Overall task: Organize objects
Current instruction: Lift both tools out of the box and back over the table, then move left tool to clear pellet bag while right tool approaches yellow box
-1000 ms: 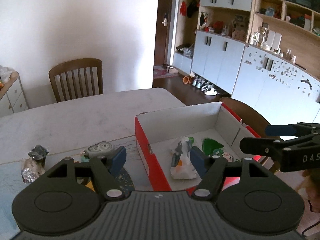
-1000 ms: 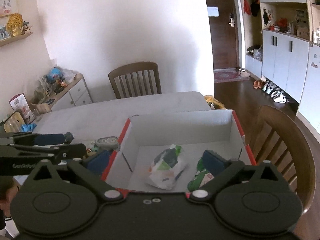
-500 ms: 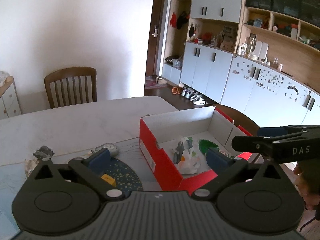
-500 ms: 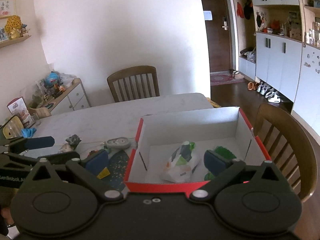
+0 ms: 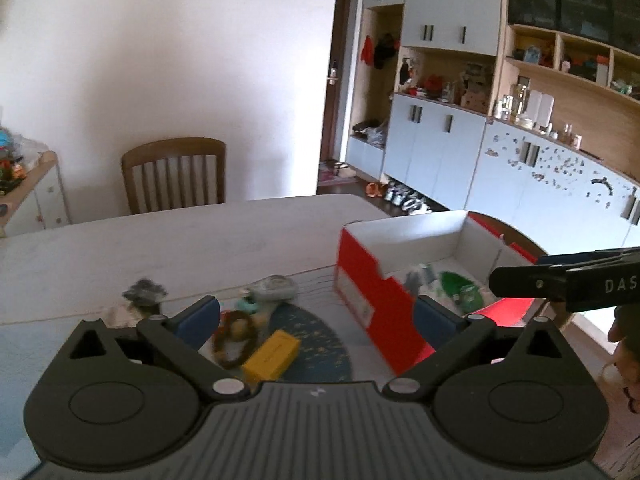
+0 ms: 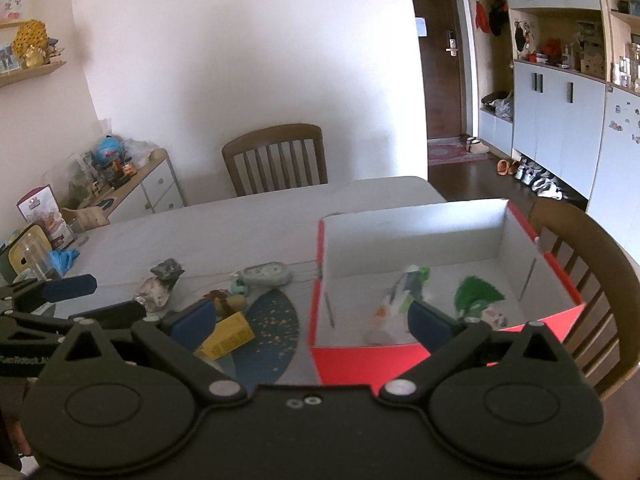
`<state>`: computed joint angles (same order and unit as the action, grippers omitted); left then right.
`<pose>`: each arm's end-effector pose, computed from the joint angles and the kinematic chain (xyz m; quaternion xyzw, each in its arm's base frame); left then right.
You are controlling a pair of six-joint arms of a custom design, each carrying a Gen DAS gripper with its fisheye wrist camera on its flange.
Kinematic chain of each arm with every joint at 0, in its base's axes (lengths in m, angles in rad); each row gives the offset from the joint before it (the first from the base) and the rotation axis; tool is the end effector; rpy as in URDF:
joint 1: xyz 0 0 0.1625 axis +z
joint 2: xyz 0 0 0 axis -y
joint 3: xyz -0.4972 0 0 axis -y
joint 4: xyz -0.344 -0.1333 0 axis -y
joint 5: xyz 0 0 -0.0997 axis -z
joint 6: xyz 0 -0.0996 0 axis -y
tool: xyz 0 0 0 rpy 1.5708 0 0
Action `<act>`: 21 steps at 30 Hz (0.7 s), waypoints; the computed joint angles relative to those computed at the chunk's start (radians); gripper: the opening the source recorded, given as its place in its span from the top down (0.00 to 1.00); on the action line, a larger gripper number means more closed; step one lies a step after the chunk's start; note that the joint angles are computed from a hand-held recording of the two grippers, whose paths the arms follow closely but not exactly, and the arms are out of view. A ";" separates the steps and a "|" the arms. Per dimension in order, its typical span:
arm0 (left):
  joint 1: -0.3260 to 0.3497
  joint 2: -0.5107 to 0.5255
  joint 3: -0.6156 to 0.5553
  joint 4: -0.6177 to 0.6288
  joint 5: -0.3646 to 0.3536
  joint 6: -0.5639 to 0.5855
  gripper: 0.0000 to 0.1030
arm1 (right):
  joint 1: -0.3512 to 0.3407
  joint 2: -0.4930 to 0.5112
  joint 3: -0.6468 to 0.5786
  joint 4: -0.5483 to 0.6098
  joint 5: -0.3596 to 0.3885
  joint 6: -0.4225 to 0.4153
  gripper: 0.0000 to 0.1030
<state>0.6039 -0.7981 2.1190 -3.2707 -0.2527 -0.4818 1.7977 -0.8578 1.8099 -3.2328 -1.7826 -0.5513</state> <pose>-0.3091 -0.4923 0.1989 0.0745 0.7814 -0.5101 0.3517 0.2588 -0.6215 0.2495 0.3197 -0.8766 0.3251 0.1536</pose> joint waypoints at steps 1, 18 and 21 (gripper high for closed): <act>0.000 -0.008 0.014 -0.006 -0.001 -0.004 0.00 | 0.005 0.006 0.002 -0.004 -0.003 0.002 0.01; 0.054 -0.128 0.177 0.182 -0.018 -0.205 0.00 | 0.066 0.132 -0.070 0.056 -0.067 0.004 0.01; 0.079 -0.143 0.184 0.228 -0.017 -0.247 0.00 | 0.072 0.158 -0.100 0.086 -0.085 0.013 0.01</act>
<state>0.6833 -0.9412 2.3025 -3.0426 -0.2701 -0.7288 1.8696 -0.6999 1.7096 -3.1463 -1.8676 -0.5382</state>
